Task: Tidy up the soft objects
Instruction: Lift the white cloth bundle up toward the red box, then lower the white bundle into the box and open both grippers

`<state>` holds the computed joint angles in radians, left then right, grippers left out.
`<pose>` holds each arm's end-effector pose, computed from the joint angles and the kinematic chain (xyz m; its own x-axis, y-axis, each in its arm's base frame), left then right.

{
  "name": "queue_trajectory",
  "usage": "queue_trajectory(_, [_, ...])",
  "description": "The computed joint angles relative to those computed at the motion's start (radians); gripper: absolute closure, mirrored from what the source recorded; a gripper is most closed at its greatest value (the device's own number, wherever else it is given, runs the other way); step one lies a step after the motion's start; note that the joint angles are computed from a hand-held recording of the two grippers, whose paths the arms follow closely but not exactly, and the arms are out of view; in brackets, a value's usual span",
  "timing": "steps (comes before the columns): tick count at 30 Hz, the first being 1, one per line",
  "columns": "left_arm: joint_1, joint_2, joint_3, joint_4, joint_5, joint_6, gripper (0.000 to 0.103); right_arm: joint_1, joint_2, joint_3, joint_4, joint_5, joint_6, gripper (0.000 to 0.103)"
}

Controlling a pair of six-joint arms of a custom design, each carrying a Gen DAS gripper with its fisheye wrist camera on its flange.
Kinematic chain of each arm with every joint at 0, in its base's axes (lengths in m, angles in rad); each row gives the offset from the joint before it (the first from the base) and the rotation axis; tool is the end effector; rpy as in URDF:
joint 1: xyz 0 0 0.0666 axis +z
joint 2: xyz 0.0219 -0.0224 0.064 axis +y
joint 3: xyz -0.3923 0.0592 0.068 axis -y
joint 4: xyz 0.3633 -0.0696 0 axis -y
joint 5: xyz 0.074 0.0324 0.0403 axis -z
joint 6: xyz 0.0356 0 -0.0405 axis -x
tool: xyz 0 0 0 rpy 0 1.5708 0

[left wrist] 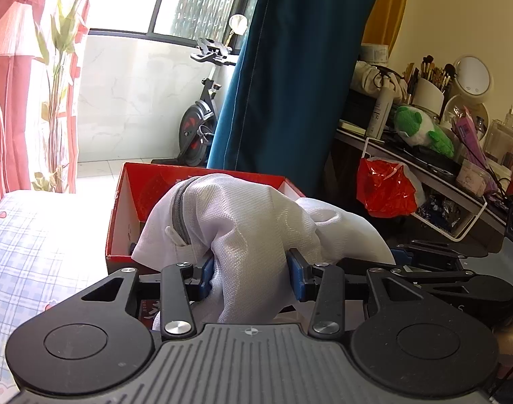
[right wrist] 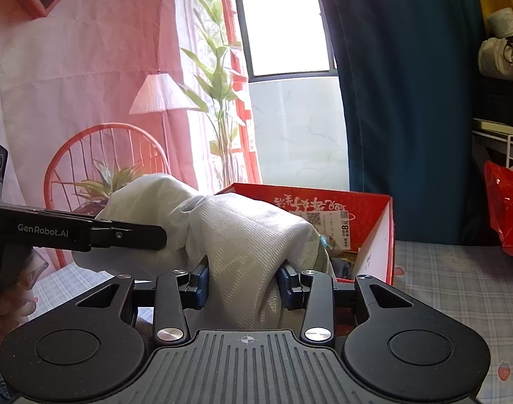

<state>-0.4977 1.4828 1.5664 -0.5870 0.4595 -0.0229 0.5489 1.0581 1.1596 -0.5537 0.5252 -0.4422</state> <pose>0.4403 -0.2576 0.5064 -0.4062 0.2440 -0.8806 0.7787 0.5966 -0.1938 0.3033 0.1641 0.4967 -0.3654 0.2105 -0.9067 0.0992 0.9774 0.1869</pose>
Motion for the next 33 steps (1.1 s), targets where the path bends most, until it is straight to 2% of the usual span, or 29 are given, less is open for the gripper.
queue_trajectory(7, [0.007, 0.033, 0.045, -0.021, 0.013, 0.008, 0.058, -0.034, 0.006, 0.007, 0.013, -0.039, 0.012, 0.067])
queue_trajectory(12, [0.003, 0.085, 0.140, -0.059, 0.012, 0.024, 0.057, -0.097, 0.024, 0.051, 0.013, -0.100, 0.043, 0.067])
queue_trajectory(20, [0.000, 0.221, 0.365, -0.154, 0.012, 0.069, 0.057, -0.241, 0.114, 0.189, -0.016, -0.214, 0.184, 0.067])
queue_trajectory(24, [0.000, 0.300, 0.478, -0.244, 0.015, 0.078, 0.057, -0.294, 0.165, 0.237, -0.038, -0.269, 0.203, 0.067])
queue_trajectory(33, [-0.010, 0.444, 0.639, -0.450, -0.031, 0.026, 0.057, -0.362, 0.278, 0.274, -0.147, -0.363, 0.140, 0.068])
